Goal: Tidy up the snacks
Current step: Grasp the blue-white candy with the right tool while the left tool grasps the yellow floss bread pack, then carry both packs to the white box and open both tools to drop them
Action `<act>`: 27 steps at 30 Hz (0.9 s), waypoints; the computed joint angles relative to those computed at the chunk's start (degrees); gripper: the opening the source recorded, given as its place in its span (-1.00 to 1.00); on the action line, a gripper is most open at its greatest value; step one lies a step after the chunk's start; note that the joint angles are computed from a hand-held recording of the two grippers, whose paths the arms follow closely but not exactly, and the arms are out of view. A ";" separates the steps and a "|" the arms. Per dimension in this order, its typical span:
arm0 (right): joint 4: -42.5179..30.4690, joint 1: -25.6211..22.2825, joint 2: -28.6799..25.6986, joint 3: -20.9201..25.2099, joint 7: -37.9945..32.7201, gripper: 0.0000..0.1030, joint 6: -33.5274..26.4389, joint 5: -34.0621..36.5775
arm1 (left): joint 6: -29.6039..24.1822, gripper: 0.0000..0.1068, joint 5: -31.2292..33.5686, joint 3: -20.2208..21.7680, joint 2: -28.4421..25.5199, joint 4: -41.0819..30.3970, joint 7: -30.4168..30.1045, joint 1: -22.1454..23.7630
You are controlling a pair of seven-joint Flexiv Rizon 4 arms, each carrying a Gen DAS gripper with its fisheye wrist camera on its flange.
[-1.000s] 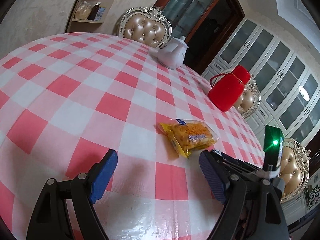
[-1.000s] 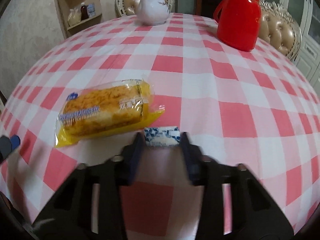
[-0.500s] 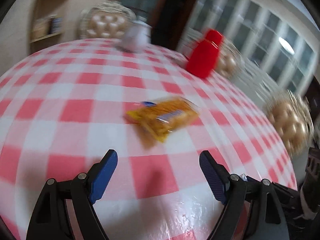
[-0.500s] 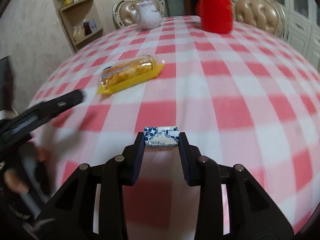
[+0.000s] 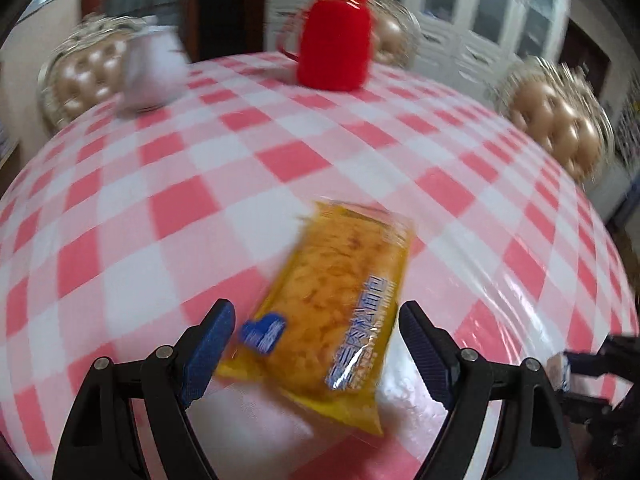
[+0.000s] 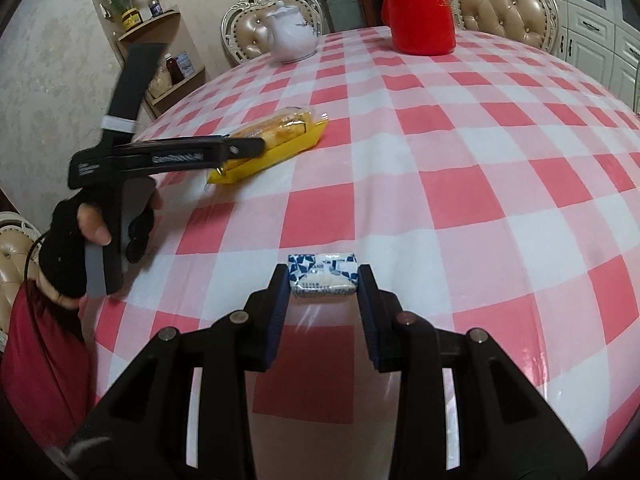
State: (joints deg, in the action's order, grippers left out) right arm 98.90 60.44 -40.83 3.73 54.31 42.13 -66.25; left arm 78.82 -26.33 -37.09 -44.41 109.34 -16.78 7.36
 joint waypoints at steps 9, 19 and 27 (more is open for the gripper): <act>-0.13 0.29 0.02 0.01 0.46 -0.27 -0.79 0.44 | 6.64 -0.01 4.42 -0.95 -1.95 1.04 -2.23 -0.93; -0.41 0.46 0.03 0.11 0.18 -0.27 -2.72 1.07 | 21.29 -0.08 10.71 -6.99 -2.63 9.55 -13.00 4.63; 0.57 0.31 0.23 -0.12 2.71 -0.27 -2.21 -0.88 | 30.76 -0.09 17.44 -10.81 -1.66 18.93 -23.27 11.32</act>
State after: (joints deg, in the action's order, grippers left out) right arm 99.47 60.75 -40.60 3.61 57.03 39.93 -67.13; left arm 109.58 -8.89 -47.90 -46.07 128.27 -40.05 18.68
